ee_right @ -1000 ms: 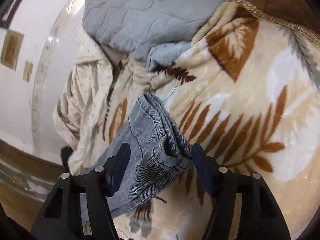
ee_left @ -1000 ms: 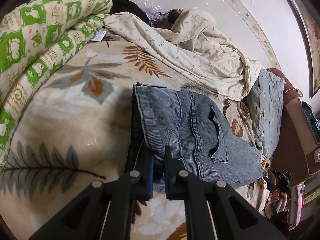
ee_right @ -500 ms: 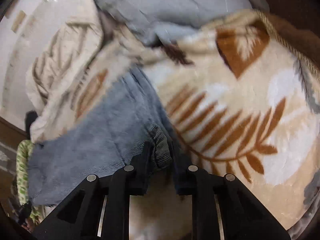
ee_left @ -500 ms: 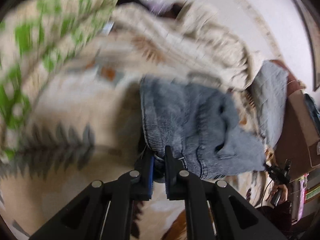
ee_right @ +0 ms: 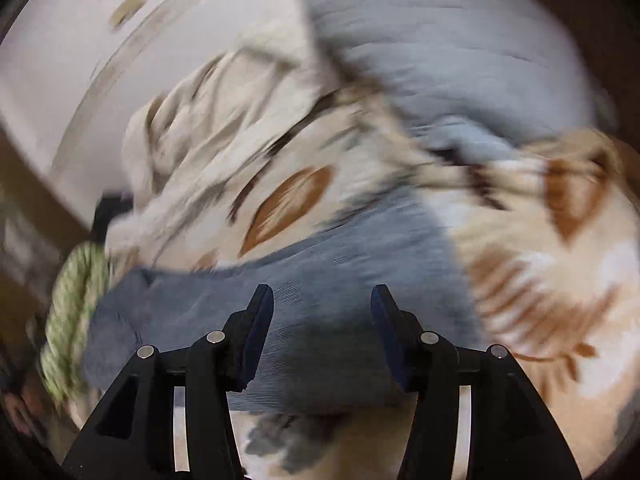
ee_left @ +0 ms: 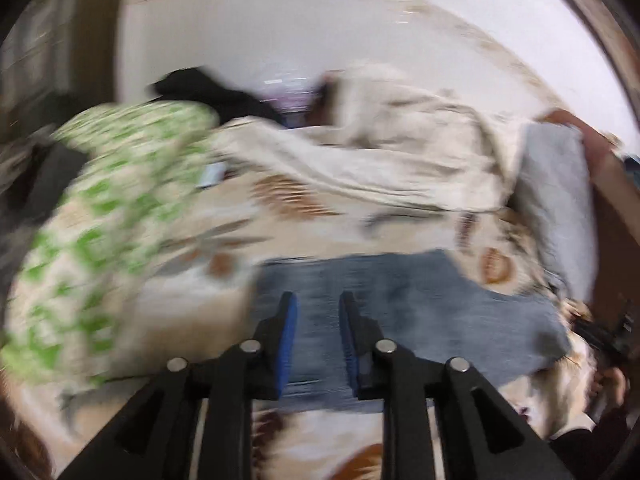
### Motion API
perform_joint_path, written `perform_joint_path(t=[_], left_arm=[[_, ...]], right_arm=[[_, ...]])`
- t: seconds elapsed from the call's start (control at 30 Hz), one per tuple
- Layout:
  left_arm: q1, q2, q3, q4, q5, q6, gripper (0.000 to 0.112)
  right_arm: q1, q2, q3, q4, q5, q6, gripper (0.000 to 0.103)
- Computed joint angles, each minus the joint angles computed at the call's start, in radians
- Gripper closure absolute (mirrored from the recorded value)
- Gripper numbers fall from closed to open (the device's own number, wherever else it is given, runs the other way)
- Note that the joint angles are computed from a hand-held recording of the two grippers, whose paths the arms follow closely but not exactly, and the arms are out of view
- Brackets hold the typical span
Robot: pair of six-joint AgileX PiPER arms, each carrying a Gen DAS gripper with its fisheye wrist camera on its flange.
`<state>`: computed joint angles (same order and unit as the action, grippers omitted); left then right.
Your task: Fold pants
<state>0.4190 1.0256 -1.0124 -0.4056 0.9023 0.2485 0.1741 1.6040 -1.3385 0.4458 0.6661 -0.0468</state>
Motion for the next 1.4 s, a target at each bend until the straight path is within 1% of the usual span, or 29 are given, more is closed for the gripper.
perform_joint_path(t=[0.03, 0.1, 0.17, 0.2, 0.27, 0.33, 0.37, 0.4, 0.43, 0.47, 0.5, 0.53, 0.57, 0.6, 0.67, 0.7, 0.77, 0.8, 0.83, 0.87, 0.9, 0.93, 1.0, 1.07, 1.13, 1.17, 1.27, 1.33, 1.4], left_arm=[[-0.099, 0.006, 0.016, 0.023, -0.044, -0.053, 0.085], [-0.25, 0.055, 0.038, 0.057, -0.119, -0.138, 0.085], [-0.353, 0.119, 0.057, 0.082, -0.18, -0.204, 0.085], [-0.392, 0.151, 0.072, 0.09, -0.206, -0.224, 0.085], [-0.427, 0.204, 0.102, 0.086, -0.243, -0.23, 0.085], [-0.456, 0.248, 0.132, 0.156, -0.257, -0.285, 0.085], [-0.452, 0.27, 0.145, 0.163, -0.264, -0.286, 0.085], [-0.433, 0.28, 0.164, 0.131, -0.275, -0.255, 0.085], [-0.401, 0.296, 0.174, 0.072, -0.285, -0.192, 0.088], [-0.387, 0.3, 0.18, 0.04, -0.292, -0.164, 0.088], [-0.375, 0.303, 0.173, 0.022, -0.281, -0.153, 0.088], [-0.375, 0.304, 0.158, 0.029, -0.266, -0.173, 0.088], [-0.387, 0.302, 0.147, 0.05, -0.261, -0.209, 0.088], [-0.395, 0.295, 0.137, 0.064, -0.257, -0.23, 0.088], [-0.429, 0.271, 0.127, 0.073, -0.277, -0.231, 0.088], [-0.448, 0.254, 0.12, 0.092, -0.279, -0.243, 0.087], [-0.502, 0.221, 0.102, 0.19, -0.297, -0.338, 0.087], [-0.503, 0.216, 0.089, 0.199, -0.296, -0.345, 0.087], [-0.503, 0.212, 0.076, 0.213, -0.299, -0.364, 0.087], [-0.496, 0.212, 0.064, 0.228, -0.3, -0.383, 0.087], [-0.492, 0.214, 0.053, 0.255, -0.304, -0.417, 0.086], [-0.493, 0.22, 0.041, 0.308, -0.313, -0.477, 0.082], [-0.488, 0.251, 0.012, 0.384, -0.317, -0.571, 0.076], [-0.474, 0.292, -0.004, 0.387, -0.333, -0.593, 0.075], [-0.486, 0.32, -0.01, 0.468, -0.339, -0.682, 0.075], [-0.482, 0.324, -0.001, 0.47, -0.35, -0.687, 0.075], [-0.468, 0.327, 0.033, 0.498, -0.38, -0.704, 0.075], [-0.454, 0.326, 0.046, 0.534, -0.401, -0.737, 0.075], [-0.435, 0.334, 0.049, 0.517, -0.411, -0.721, 0.075]], right_arm=[[0.046, 0.034, -0.042, -0.054, 0.012, 0.037, 0.052], [0.098, 0.094, -0.109, -0.086, 0.057, 0.044, 0.052], [0.14, 0.127, -0.132, -0.096, 0.081, 0.033, 0.052], [0.157, 0.135, -0.132, -0.113, 0.089, 0.029, 0.052], [0.169, 0.152, -0.142, -0.152, 0.124, 0.026, 0.052], [0.168, 0.178, -0.144, -0.184, 0.165, 0.05, 0.053], [0.16, 0.205, -0.157, -0.205, 0.196, 0.078, 0.057], [0.147, 0.215, -0.154, -0.186, 0.196, 0.066, 0.059], [0.12, 0.202, -0.126, -0.127, 0.172, 0.015, 0.059], [0.104, 0.2, -0.126, -0.102, 0.18, -0.002, 0.06], [0.098, 0.199, -0.131, -0.109, 0.182, 0.012, 0.059], [0.091, 0.199, -0.138, -0.11, 0.187, 0.016, 0.059], [0.074, 0.198, -0.143, -0.082, 0.199, 0.001, 0.058], [0.044, 0.187, -0.139, -0.03, 0.192, -0.02, 0.058], [-0.009, 0.156, -0.127, 0.055, 0.153, -0.053, 0.056], [-0.036, 0.134, -0.118, 0.083, 0.117, -0.063, 0.056], [-0.047, 0.107, -0.102, 0.079, 0.057, -0.041, 0.056], [-0.059, 0.09, -0.089, 0.079, 0.032, -0.039, 0.056], [-0.065, 0.081, -0.081, 0.069, 0.02, -0.034, 0.056], [-0.061, 0.075, -0.077, 0.026, 0.0, -0.002, 0.056], [-0.05, 0.072, -0.073, -0.038, -0.022, 0.042, 0.056], [-0.036, 0.077, -0.084, -0.117, -0.028, 0.093, 0.056], [-0.021, 0.107, -0.124, -0.174, -0.007, 0.119, 0.056], [-0.024, 0.145, -0.168, -0.145, 0.017, 0.084, 0.056], [-0.021, 0.196, -0.226, -0.137, 0.049, 0.078, 0.056], [-0.013, 0.214, -0.252, -0.182, 0.056, 0.118, 0.056], [0.006, 0.242, -0.289, -0.39, 0.052, 0.262, 0.056], [0.0, 0.277, -0.334, -0.443, 0.073, 0.293, 0.056], [-0.012, 0.331, -0.401, -0.448, 0.119, 0.283, 0.056]])
